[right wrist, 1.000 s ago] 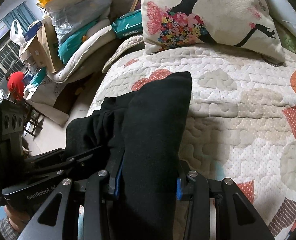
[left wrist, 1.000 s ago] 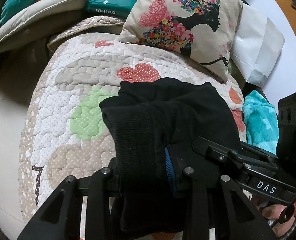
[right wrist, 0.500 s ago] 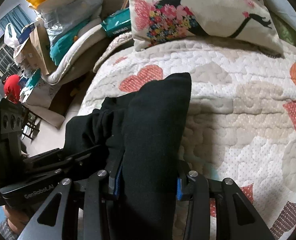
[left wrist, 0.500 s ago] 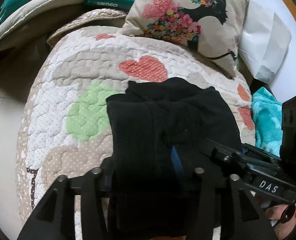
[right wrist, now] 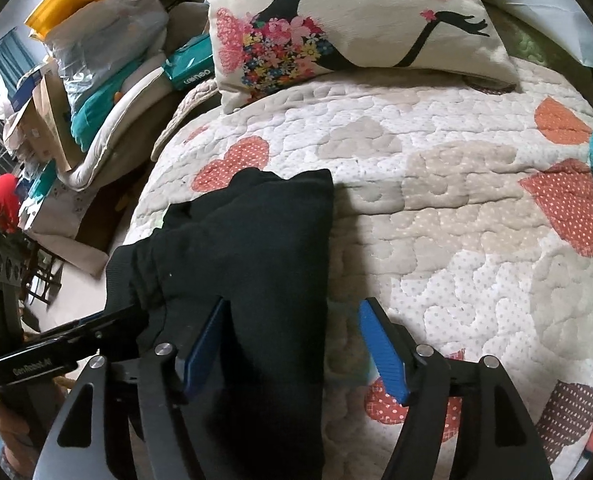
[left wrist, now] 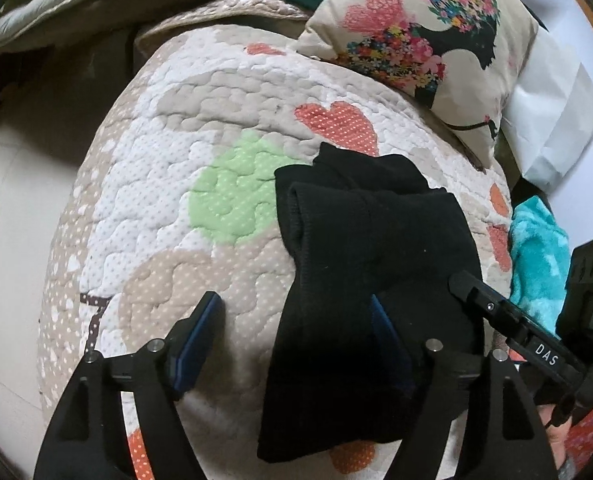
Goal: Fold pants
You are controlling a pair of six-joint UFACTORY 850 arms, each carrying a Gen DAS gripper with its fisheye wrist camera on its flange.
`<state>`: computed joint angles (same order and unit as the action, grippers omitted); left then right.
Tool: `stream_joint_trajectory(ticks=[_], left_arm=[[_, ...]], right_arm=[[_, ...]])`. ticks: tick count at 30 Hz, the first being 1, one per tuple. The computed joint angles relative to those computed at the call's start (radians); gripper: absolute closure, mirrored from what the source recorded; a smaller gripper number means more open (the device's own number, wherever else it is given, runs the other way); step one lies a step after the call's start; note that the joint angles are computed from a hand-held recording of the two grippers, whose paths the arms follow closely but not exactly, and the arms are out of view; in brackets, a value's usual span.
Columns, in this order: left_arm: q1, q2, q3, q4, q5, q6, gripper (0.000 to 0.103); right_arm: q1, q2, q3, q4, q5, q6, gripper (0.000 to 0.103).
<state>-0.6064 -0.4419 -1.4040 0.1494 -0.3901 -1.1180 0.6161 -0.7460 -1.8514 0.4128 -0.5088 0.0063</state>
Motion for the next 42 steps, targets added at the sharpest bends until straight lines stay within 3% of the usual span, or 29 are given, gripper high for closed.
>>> stream_joint_trajectory(ticks=[4, 10, 16, 21, 24, 29, 36, 42], left_arm=[[-0.019, 0.004, -0.015, 0.119, -0.057, -0.082, 0.029], [-0.102, 0.015, -0.054, 0.463, -0.283, -0.296, 0.029], [-0.222, 0.078, -0.009, 0.69, -0.435, -0.469, 0.029], [-0.343, 0.109, 0.023, 0.793, -0.57, -0.642, 0.027], [-0.42, 0.142, 0.071, 0.861, -0.65, -0.803, 0.018], [-0.478, 0.173, 0.118, 0.911, -0.699, -0.891, 0.011], [-0.486, 0.184, 0.144, 0.923, -0.692, -0.931, 0.011], [-0.461, 0.177, 0.142, 0.886, -0.66, -0.91, 0.011]], right_arm=[[0.01, 0.029, 0.035, -0.049, 0.037, 0.049, 0.029], [0.03, 0.135, 0.16, -0.181, 0.125, 0.188, 0.029], [0.065, 0.286, 0.334, -0.248, 0.159, 0.266, 0.029], [0.124, 0.432, 0.526, -0.458, 0.211, 0.474, 0.029], [0.158, 0.484, 0.606, -0.599, 0.219, 0.616, 0.029], [0.208, 0.521, 0.666, -0.831, 0.203, 0.825, 0.029], [0.248, 0.55, 0.704, -1.087, 0.201, 1.056, 0.028], [0.246, 0.527, 0.692, -1.08, 0.201, 1.052, 0.028]])
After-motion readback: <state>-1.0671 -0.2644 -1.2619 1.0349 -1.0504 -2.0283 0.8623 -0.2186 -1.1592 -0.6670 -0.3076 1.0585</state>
